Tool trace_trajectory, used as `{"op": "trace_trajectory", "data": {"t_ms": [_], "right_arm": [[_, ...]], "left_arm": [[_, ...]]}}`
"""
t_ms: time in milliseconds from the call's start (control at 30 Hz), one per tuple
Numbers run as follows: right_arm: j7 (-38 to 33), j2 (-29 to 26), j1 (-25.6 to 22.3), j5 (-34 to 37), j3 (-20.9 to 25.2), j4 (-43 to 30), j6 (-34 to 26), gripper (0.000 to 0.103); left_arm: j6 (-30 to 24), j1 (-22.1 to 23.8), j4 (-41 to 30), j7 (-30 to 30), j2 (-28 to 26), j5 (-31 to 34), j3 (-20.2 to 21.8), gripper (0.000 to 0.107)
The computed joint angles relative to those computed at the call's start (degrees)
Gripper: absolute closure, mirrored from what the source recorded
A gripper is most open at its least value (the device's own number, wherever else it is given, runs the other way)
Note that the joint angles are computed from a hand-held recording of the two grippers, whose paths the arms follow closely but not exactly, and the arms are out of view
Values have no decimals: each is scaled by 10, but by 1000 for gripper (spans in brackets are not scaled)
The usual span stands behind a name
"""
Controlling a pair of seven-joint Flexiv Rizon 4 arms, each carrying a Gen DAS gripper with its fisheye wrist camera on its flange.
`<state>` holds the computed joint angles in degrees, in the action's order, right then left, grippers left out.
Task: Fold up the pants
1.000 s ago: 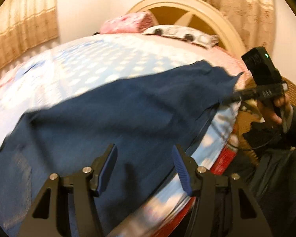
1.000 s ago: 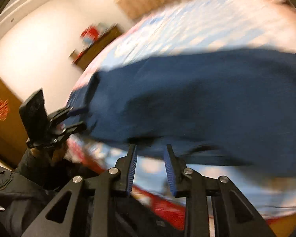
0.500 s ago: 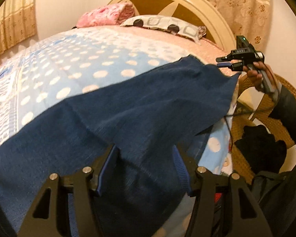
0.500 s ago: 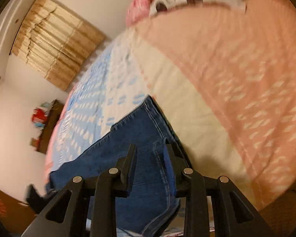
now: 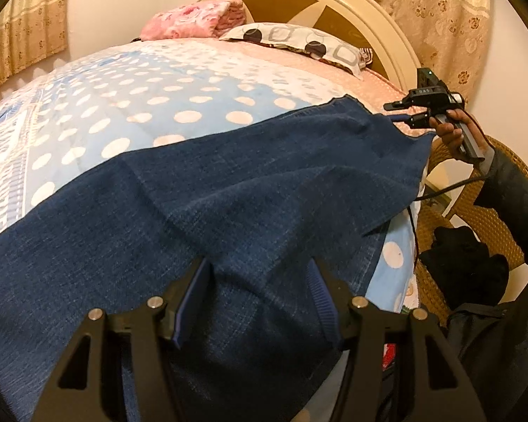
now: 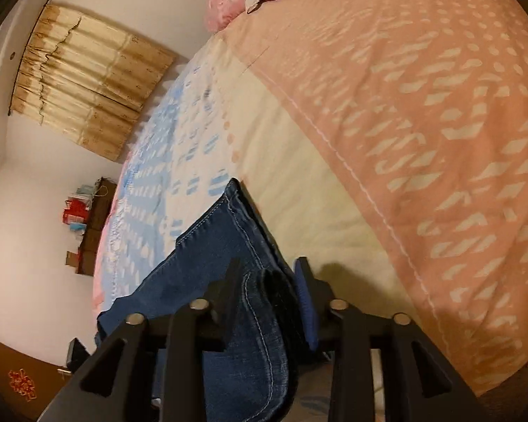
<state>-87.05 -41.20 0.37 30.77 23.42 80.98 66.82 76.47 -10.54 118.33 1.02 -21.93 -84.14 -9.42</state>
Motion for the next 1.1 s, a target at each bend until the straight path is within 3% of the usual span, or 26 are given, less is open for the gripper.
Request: {"op": "trace_trajectory", "data": {"t_ms": [133, 200, 233, 300, 433, 633, 733, 767, 900, 967, 1000, 1033, 1100], "right_arm": [[-24, -8, 0, -7, 11, -18, -46, 67], [0, -10, 30, -30, -18, -20, -49, 67], [4, -10, 38, -38, -25, -19, -44, 70], [23, -5, 54, -57, -44, -10, -30, 95], [-1, 12, 45, -54, -23, 11, 50, 99], [-64, 36, 31, -73, 31, 27, 185, 99], [-9, 19, 60, -107, -15, 4, 168, 99], [35, 7, 82, -132, -52, -3, 154, 99], [119, -49, 103, -203, -96, -46, 59, 95], [125, -57, 89, -186, -77, -44, 87, 92], [136, -53, 87, -188, -76, -36, 94, 86], [154, -44, 94, -194, -90, -21, 108, 79], [175, -20, 108, -211, -111, 24, 150, 78]], "left_arm": [[1, -1, -2, 5, -1, -10, -1, 47], [1, -3, -3, 11, -1, -16, 0, 47], [1, -4, -3, 13, -1, -19, 0, 47], [1, -6, -2, 20, 0, -27, 1, 47], [2, -11, -3, 29, -1, -39, 5, 47], [8, -24, -8, 59, -3, -83, 9, 47], [9, -35, -11, 75, -4, -104, 15, 44], [11, -39, -12, 81, -4, -109, 17, 44], [9, -46, -12, 80, -5, -109, 25, 44], [10, -46, -9, 73, -3, -97, 27, 44], [10, -45, -8, 71, -2, -93, 27, 44], [11, -45, -6, 73, -1, -92, 27, 44], [14, -46, -6, 84, -1, -102, 25, 44]]}}
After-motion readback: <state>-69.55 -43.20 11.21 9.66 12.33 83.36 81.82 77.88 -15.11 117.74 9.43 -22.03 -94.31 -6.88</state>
